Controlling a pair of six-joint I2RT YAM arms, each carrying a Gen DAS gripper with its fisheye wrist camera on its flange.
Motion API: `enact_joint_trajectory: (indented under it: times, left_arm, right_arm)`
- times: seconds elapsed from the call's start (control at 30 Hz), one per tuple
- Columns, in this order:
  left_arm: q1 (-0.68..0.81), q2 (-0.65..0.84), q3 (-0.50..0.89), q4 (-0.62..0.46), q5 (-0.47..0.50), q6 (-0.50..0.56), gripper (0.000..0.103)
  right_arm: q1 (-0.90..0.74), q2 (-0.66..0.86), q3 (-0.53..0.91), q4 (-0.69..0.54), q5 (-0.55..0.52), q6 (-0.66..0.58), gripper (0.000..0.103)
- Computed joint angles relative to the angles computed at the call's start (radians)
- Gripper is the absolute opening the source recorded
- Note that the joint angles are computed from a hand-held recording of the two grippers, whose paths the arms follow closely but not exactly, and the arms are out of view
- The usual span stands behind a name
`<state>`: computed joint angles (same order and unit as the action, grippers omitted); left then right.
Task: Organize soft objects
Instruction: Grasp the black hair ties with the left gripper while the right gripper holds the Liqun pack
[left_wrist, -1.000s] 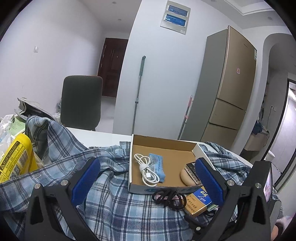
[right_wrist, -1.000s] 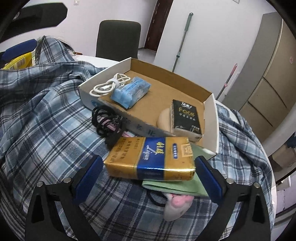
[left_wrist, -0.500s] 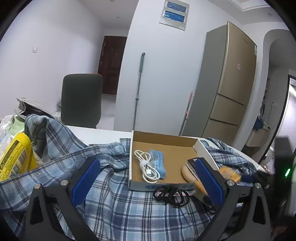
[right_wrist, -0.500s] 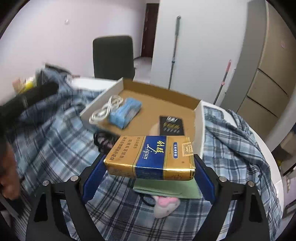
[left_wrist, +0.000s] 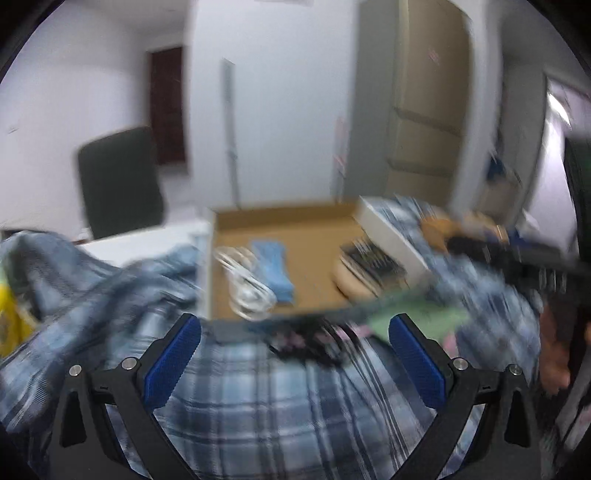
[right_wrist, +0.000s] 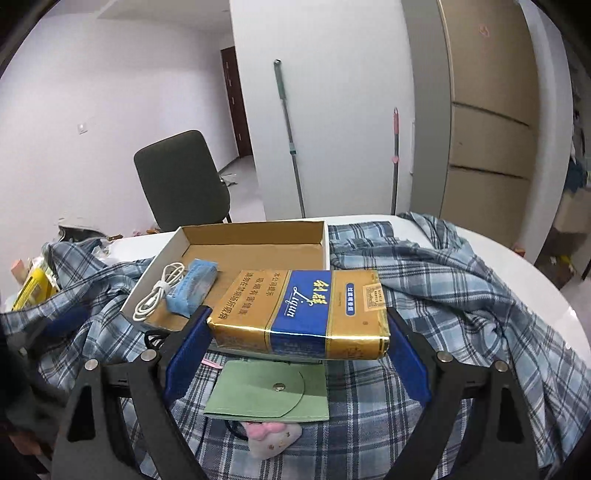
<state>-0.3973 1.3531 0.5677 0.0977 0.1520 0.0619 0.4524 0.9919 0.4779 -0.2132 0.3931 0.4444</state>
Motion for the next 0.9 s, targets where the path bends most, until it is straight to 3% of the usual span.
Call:
enact_joint_trajectory:
  times: [0.2, 0.33, 0.63, 0.9]
  left_arm:
    - [-0.105, 0.152, 0.106, -0.098, -0.104, 0.045, 0.103]
    - [-0.12, 0.243, 0.187, -0.17, -0.202, 0.004, 0.103]
    - [0.017, 0.297, 0.226, -0.197, 0.065, -0.03, 0.103]
    - [-0.016, 0.324, 0.293, -0.259, 0.07, 0.014, 0.103]
  right_arm:
    - [-0.039, -0.004, -0.008, 0.005, -0.035, -0.003, 0.089]
    - [-0.051, -0.002, -0.016, 0.008, -0.055, 0.004, 0.089]
    - [-0.058, 0.006, -0.015, 0.005, -0.064, 0.0, 0.089]
    - [-0.044, 0.001, -0.012, -0.002, -0.057, -0.001, 0.089]
